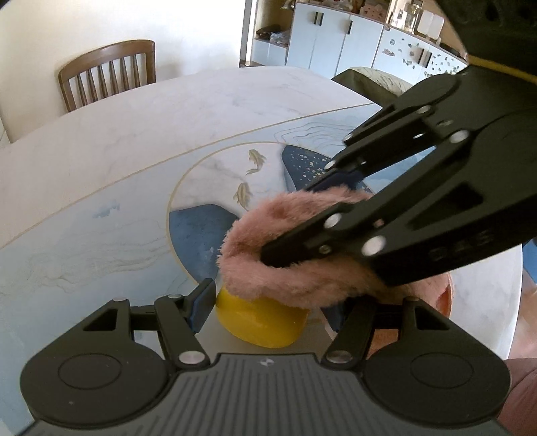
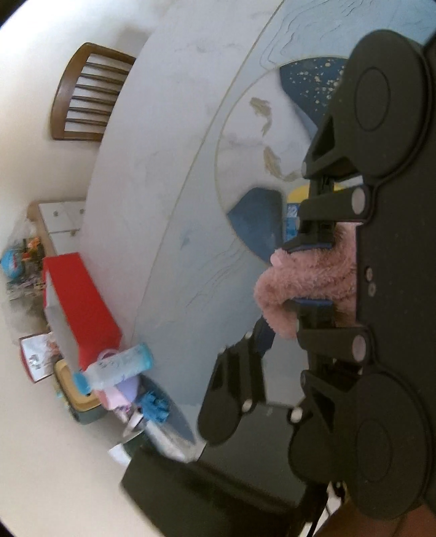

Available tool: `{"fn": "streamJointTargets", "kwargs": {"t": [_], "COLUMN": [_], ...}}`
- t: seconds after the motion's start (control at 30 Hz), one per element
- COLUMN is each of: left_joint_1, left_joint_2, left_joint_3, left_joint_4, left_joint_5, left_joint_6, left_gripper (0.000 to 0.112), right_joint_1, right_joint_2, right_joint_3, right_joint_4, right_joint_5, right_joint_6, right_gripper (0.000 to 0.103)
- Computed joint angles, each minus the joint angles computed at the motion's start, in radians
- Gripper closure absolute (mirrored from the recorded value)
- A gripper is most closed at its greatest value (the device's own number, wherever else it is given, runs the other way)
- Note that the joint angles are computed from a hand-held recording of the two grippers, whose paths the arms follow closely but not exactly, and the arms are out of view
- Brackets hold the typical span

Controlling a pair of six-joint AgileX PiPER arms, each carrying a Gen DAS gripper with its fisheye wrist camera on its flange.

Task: Clean container
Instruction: 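Sweep the towel over the cap and label again with the right gripper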

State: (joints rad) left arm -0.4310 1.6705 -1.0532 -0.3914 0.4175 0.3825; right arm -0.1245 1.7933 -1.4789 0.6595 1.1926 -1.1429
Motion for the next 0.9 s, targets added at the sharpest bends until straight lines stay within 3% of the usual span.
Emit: {"fn": "streamJointTargets", "kwargs": {"t": [0.2, 0.4, 0.9], "left_joint_1": [0.003, 0.007, 0.011], "left_joint_2": [-0.003, 0.0, -0.003], "left_joint_3": [0.008, 0.004, 0.003], "left_joint_4": [-0.023, -0.031, -0.026], "left_joint_5": [-0.001, 0.001, 0.007], "left_joint_6": [0.01, 0.018, 0.006], "left_gripper": [0.047, 0.047, 0.047], "right_joint_1": [-0.008, -0.055, -0.094], "right_joint_2": [-0.001, 0.065, 0.119], "right_joint_3": [0.009, -0.07, -0.06], "right_joint_4": [-0.02, -0.018, -0.103], "right_joint_5": [-0.073, -0.07, -0.125], "right_joint_6": [-0.011, 0.078, 0.172], "right_gripper": [0.078, 0.078, 0.078]}}
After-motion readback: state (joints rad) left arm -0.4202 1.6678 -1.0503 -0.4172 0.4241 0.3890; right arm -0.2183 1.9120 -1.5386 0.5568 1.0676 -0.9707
